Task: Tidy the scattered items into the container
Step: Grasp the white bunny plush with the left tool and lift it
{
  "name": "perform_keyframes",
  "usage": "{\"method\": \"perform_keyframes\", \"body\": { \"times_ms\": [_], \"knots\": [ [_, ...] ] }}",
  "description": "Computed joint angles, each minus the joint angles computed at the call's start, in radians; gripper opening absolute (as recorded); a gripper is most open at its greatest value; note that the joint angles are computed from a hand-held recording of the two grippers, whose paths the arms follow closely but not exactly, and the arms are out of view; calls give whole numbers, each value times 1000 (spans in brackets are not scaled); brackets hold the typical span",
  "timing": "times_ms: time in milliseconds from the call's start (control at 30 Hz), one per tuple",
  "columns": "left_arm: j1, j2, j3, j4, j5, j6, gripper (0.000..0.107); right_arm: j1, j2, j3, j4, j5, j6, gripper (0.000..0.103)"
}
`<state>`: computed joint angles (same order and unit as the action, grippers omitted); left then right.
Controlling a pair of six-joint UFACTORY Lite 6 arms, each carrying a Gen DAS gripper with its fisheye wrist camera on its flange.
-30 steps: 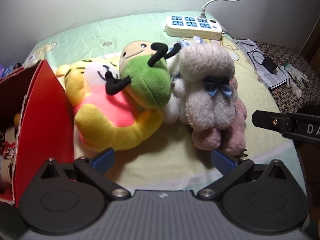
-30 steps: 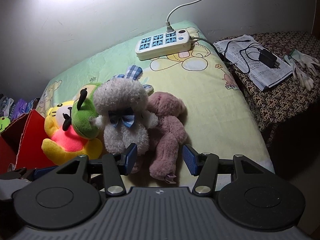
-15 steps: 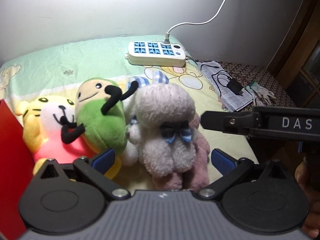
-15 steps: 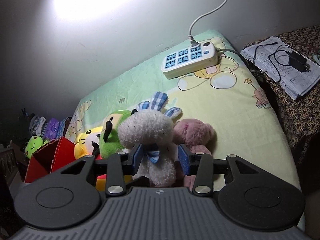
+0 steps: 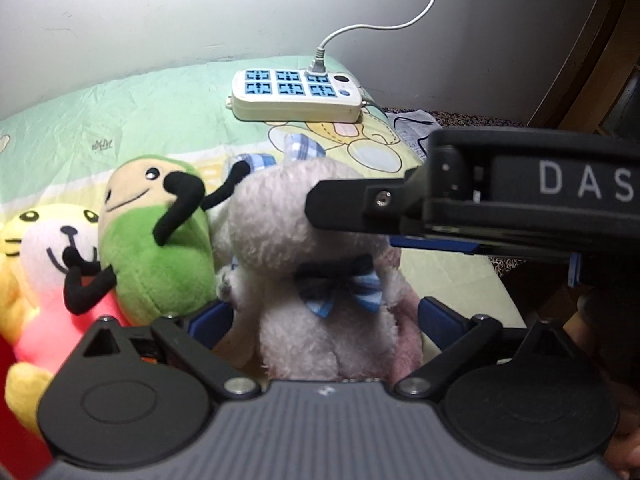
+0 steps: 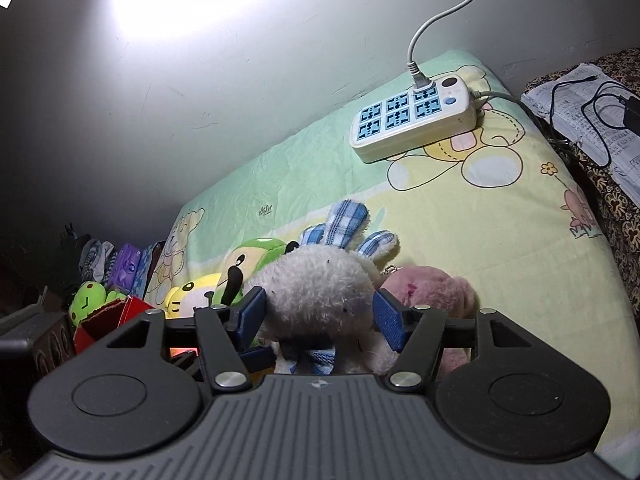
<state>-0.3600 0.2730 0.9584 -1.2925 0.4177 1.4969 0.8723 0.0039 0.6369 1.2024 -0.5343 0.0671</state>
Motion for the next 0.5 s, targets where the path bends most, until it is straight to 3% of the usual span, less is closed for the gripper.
{"method": "perform_keyframes", "body": {
  "times_ms": [133,267,500],
  "knots": [
    [-14,24,2,-27,-30,39,91,-26,31,-5,-166,12,160,65],
    [-22,41,12,-18,-54,39,76,-46,24,-31,-289,12,275,57],
    [-28,-72,-71,17,-60,26,74,27,-61,-90,-209,-15,232,52]
  ]
}}
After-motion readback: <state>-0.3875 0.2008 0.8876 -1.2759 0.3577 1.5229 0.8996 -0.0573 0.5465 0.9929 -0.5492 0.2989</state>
